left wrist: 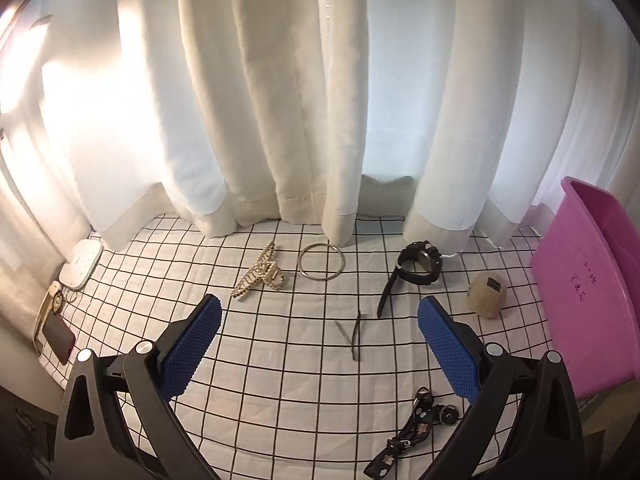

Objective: Organize jewelry
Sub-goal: 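Open both tools to drop headband and bangle in the tub, then withdraw, then grasp the black lanyard strap with the right tool while the left tool grasps the hairpin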

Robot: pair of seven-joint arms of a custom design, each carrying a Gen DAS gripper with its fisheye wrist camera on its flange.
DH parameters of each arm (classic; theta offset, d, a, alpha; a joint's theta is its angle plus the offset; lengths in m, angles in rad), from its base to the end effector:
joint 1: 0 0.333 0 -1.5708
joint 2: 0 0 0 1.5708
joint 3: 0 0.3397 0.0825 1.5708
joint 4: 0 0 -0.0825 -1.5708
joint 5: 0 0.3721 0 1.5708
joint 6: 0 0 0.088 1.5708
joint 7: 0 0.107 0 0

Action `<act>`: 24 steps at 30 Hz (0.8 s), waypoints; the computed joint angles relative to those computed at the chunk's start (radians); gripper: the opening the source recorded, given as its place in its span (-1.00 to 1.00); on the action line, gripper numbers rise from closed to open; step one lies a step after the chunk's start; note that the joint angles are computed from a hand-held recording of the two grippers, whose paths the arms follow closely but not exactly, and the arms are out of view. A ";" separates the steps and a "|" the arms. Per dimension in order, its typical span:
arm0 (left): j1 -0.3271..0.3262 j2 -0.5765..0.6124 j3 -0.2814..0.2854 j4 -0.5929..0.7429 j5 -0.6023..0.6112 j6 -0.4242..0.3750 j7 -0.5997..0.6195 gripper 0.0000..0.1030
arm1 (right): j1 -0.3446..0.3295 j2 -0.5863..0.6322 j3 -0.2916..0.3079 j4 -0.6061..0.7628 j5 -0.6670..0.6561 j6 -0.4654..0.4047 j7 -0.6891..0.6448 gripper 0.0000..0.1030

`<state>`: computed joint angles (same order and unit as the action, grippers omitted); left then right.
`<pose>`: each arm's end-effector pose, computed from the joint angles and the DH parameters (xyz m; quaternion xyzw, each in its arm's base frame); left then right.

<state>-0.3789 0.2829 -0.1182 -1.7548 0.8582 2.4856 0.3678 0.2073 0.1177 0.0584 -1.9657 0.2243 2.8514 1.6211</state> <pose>0.5895 -0.3145 0.4839 -0.7014 0.6094 -0.2258 0.2928 0.6052 0.1506 0.5331 -0.6618 0.6467 -0.1594 0.3441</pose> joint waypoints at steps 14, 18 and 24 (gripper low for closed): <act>0.122 0.017 0.002 -0.169 -0.163 0.178 0.164 0.88 | 0.126 0.185 0.052 0.096 -0.035 -0.187 0.114 0.36; 0.104 0.104 0.014 -0.117 -0.211 0.239 0.255 0.88 | 0.149 0.235 0.063 0.097 -0.041 -0.195 0.165 0.36; 0.069 0.204 0.039 -0.046 -0.299 0.302 0.388 0.88 | 0.208 0.282 0.035 0.090 -0.120 -0.191 0.277 0.36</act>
<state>-0.3099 0.4866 -0.0797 -1.8006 0.5597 2.7875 0.7557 0.4158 0.4002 0.0932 -1.8756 0.1042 2.6607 1.8981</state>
